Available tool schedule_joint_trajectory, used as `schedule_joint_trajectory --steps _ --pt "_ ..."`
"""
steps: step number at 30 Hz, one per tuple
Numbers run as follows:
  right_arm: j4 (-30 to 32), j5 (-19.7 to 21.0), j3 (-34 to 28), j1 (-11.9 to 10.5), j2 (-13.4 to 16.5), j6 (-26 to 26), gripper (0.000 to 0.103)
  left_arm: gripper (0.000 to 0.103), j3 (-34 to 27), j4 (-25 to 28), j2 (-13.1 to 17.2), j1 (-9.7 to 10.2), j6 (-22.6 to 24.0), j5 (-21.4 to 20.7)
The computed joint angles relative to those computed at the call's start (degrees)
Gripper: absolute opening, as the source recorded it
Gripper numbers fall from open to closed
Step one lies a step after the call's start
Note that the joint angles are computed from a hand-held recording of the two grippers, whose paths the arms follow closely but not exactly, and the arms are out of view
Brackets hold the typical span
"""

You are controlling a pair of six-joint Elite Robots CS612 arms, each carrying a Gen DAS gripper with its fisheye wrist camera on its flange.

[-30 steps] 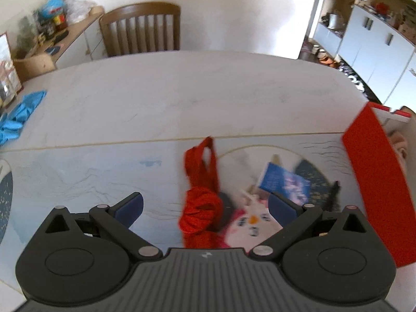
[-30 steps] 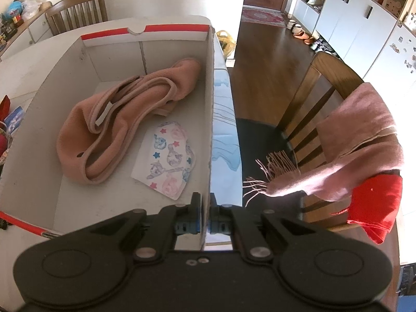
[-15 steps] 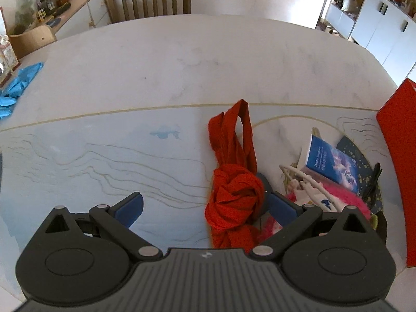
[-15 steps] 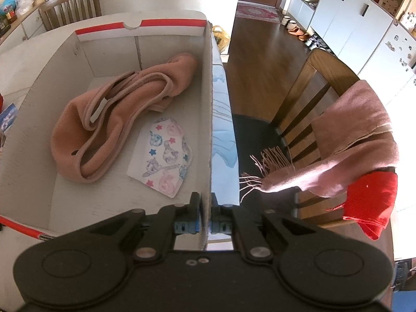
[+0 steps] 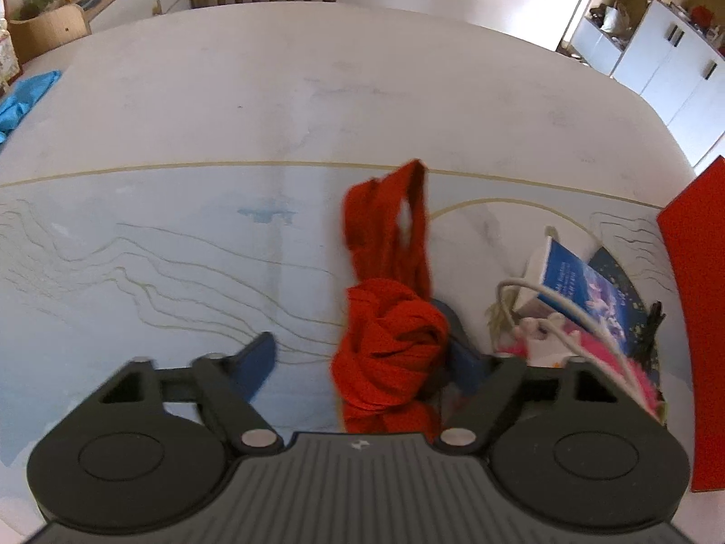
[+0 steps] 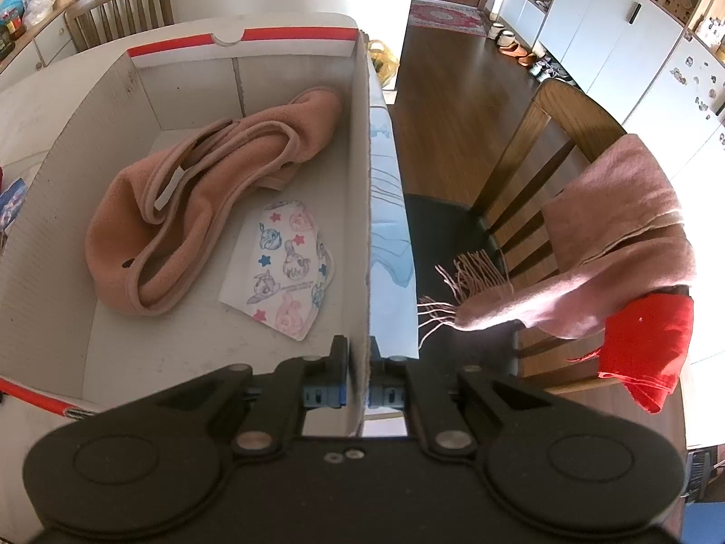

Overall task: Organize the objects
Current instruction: 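Close the left gripper on the red cloth and lift, then carry the red cloth with the left gripper into the box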

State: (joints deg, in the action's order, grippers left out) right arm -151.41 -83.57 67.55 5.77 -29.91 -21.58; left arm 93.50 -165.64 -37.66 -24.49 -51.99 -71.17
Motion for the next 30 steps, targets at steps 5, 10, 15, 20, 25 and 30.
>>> schedule_joint_trajectory --steps 5,10,15,20,25,30 --pt "-0.2 0.3 0.0 -0.1 0.1 0.1 0.005 0.041 0.3 -1.4 -0.1 -0.12 -0.6 -0.3" --pt "-0.6 1.2 0.3 -0.3 -0.1 0.4 0.004 0.035 1.1 -1.0 -0.8 -0.48 -1.5 1.4" --pt "-1.0 2.2 0.5 -0.5 0.0 0.5 0.003 0.033 3.0 -2.2 -2.0 -0.84 -3.7 2.7" --pt "-1.6 3.2 0.7 -0.7 0.0 0.5 0.003 0.032 5.4 -3.4 -3.9 -1.63 -4.4 4.4" --pt "-1.9 4.0 0.8 -0.9 0.0 0.2 0.002 0.032 7.1 -4.2 -5.6 -2.54 -5.0 5.9" --pt "-2.1 4.9 0.9 -1.1 0.0 0.2 0.002 0.031 7.9 -6.6 -6.9 -3.64 -5.6 6.9"
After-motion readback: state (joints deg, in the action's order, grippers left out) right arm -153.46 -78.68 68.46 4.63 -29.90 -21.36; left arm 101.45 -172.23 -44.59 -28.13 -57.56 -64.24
